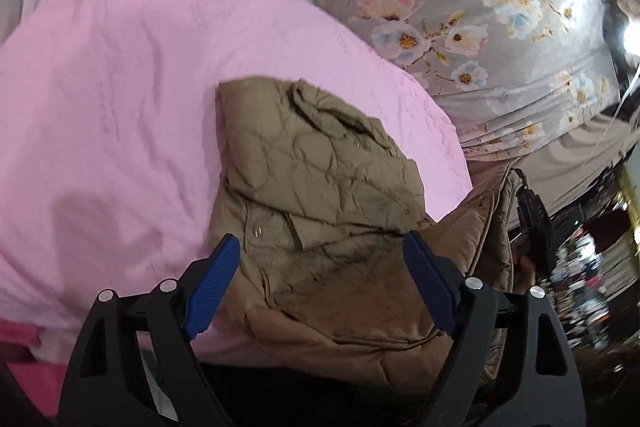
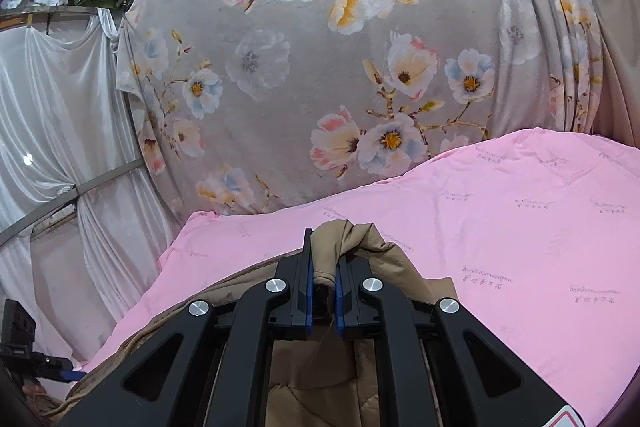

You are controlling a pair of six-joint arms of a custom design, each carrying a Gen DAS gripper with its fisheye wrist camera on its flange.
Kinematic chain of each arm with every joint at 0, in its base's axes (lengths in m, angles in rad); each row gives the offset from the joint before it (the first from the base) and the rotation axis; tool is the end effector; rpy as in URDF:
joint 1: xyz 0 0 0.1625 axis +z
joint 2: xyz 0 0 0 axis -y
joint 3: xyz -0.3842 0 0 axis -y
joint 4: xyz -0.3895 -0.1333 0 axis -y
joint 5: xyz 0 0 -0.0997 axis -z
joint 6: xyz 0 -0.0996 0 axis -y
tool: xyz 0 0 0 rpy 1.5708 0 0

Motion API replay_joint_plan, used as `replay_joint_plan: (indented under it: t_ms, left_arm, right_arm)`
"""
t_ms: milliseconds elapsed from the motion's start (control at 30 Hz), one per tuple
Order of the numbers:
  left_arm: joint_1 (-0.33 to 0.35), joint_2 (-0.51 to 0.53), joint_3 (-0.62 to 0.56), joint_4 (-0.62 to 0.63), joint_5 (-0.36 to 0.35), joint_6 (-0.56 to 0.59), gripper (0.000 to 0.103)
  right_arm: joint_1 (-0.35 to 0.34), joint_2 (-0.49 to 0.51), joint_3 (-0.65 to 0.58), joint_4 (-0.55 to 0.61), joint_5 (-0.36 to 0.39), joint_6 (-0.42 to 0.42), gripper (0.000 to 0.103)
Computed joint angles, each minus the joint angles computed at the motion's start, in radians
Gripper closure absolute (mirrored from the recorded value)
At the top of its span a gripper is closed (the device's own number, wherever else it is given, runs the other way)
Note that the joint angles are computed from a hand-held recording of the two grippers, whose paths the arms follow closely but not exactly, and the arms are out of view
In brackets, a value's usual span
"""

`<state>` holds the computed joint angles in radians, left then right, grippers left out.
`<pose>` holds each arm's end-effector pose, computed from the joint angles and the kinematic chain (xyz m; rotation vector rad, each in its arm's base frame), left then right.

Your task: Fold large clothes

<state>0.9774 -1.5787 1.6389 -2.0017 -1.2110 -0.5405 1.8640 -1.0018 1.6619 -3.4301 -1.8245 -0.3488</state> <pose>-0.1470 -0.5190 0.4725 -0.0225 2.9448 -0.7530 0.2889 -0.5821 0.3052 0.5571 -2.3366 1.6267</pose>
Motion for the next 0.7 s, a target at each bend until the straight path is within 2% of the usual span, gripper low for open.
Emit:
replay_joint_plan:
  t_ms: [100,167,267,367,667,700]
  left_arm:
    - [0.057,-0.004,-0.016,0.092,-0.126,-0.123,0.022]
    - [0.084,-0.011,-0.012,0.138,-0.182,-0.189,0.022]
    - [0.126,-0.031,0.029,0.151,-0.273,-0.284,0.022]
    - [0.180,-0.035,0.092,0.049,-0.443,-0.330,0.022]
    - [0.233,0.025,0.166,-0.089,-0.696,-0.378,0.022]
    - [0.236,0.030,0.176,-0.113,-0.714,-0.382,0.029]
  right_arm:
    - [0.006,-0.011,0.016,-0.011,-0.019,-0.027,0.095]
    - [0.008,-0.011,0.020,-0.018,-0.026,-0.033,0.095]
    - [0.004,-0.013,0.024,-0.023,-0.016,-0.029,0.095]
    - [0.007,-0.008,0.027,-0.039,-0.018,-0.037,0.095]
    - [0.008,-0.028,0.066,-0.061,-0.009,-0.039,0.095]
    - [0.007,-0.031,0.070,-0.065,-0.009,-0.038,0.095]
